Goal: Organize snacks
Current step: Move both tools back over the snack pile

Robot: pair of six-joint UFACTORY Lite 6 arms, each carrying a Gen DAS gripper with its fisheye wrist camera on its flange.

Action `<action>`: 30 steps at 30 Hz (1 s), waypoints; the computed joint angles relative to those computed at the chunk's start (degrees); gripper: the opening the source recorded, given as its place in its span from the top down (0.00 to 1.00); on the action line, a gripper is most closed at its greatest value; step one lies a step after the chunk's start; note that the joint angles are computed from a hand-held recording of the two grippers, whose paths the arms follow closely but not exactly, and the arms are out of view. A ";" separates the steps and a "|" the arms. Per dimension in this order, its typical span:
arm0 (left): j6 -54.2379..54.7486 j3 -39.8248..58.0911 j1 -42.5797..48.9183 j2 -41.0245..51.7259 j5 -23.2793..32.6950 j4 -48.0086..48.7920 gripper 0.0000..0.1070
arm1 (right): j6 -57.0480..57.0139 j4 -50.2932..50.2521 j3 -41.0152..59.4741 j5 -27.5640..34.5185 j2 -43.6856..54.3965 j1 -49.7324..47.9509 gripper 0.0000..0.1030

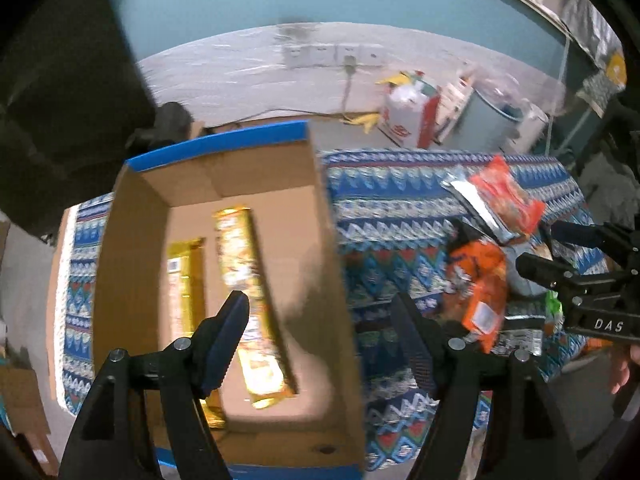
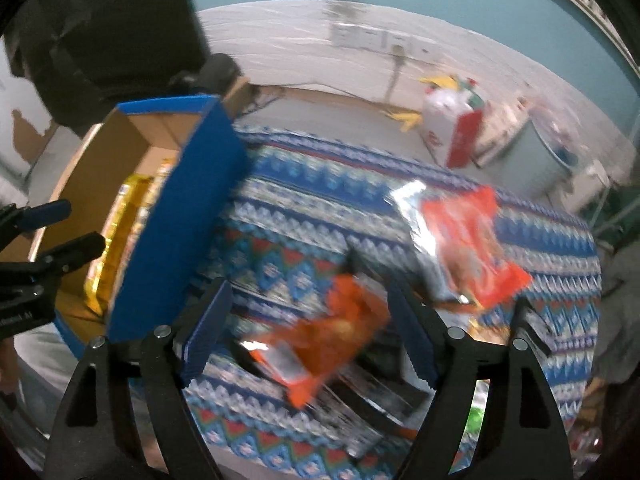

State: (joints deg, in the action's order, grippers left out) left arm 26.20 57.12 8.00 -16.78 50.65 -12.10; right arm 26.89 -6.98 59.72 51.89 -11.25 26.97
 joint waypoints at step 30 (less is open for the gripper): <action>-28.18 4.74 -33.72 17.83 -8.05 10.55 0.26 | -46.08 17.29 -27.54 5.71 -18.64 -73.87 0.22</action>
